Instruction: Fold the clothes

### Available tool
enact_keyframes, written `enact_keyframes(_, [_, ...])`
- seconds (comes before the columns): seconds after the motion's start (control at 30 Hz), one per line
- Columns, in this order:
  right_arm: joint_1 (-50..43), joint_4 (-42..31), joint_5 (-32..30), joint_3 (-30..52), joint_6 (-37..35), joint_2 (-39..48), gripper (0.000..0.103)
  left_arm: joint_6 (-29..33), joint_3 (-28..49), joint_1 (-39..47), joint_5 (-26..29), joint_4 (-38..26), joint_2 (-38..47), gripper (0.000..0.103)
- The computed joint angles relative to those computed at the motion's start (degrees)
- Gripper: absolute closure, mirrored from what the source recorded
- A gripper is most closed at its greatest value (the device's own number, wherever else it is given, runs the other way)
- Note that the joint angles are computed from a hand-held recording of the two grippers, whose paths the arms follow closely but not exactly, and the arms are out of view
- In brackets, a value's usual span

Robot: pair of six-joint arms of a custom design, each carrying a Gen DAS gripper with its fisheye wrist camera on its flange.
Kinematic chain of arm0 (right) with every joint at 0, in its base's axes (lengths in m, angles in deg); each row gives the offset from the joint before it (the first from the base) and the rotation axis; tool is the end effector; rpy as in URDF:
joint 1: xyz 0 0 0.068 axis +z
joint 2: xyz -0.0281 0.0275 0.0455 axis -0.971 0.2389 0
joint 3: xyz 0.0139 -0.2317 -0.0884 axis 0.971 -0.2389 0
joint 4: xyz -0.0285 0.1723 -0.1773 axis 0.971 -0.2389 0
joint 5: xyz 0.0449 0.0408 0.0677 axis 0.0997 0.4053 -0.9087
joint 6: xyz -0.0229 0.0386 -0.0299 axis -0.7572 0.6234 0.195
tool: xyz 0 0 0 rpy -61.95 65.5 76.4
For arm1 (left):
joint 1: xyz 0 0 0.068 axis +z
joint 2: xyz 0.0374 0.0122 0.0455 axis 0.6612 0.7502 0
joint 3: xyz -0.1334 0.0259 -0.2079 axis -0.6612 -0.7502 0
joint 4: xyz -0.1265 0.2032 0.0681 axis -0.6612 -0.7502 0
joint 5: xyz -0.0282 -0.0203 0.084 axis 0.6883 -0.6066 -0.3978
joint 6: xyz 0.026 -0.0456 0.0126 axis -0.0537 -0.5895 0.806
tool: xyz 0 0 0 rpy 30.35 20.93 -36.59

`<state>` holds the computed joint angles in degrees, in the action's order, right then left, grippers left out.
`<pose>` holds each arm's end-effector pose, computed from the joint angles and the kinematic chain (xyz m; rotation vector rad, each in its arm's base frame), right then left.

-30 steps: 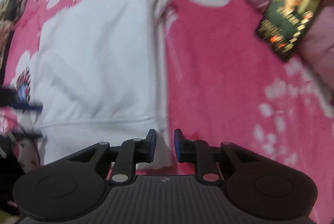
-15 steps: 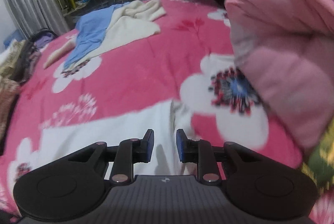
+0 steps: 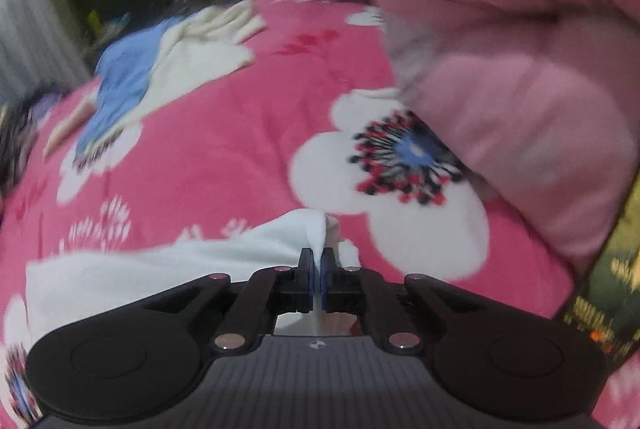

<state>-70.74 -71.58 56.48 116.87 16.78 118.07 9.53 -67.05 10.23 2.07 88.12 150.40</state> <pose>0.2745 0.0297 0.0886 0.1981 2.4187 0.2984 0.1683 -0.1230 0.0656 1.1874 2.3619 -0.8061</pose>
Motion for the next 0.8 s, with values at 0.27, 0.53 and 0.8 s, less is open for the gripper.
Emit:
enact_keyframes(0.27, [-6.1,3.0,-9.0,-0.8,6.6,-3.0,0.094,0.7,-0.4,0.4,-0.5,0.2,-0.5,0.048])
enact_keyframes(0.53, [-5.7,3.9,-21.4,4.0,0.1,3.2,0.094,4.3,2.8,14.8,9.1,-6.0,-7.4,0.049])
enact_keyframes(0.8, [-4.7,6.3,-17.4,11.3,-3.1,17.5,0.103,-0.8,18.7,14.8,-10.8,9.0,15.9,0.051])
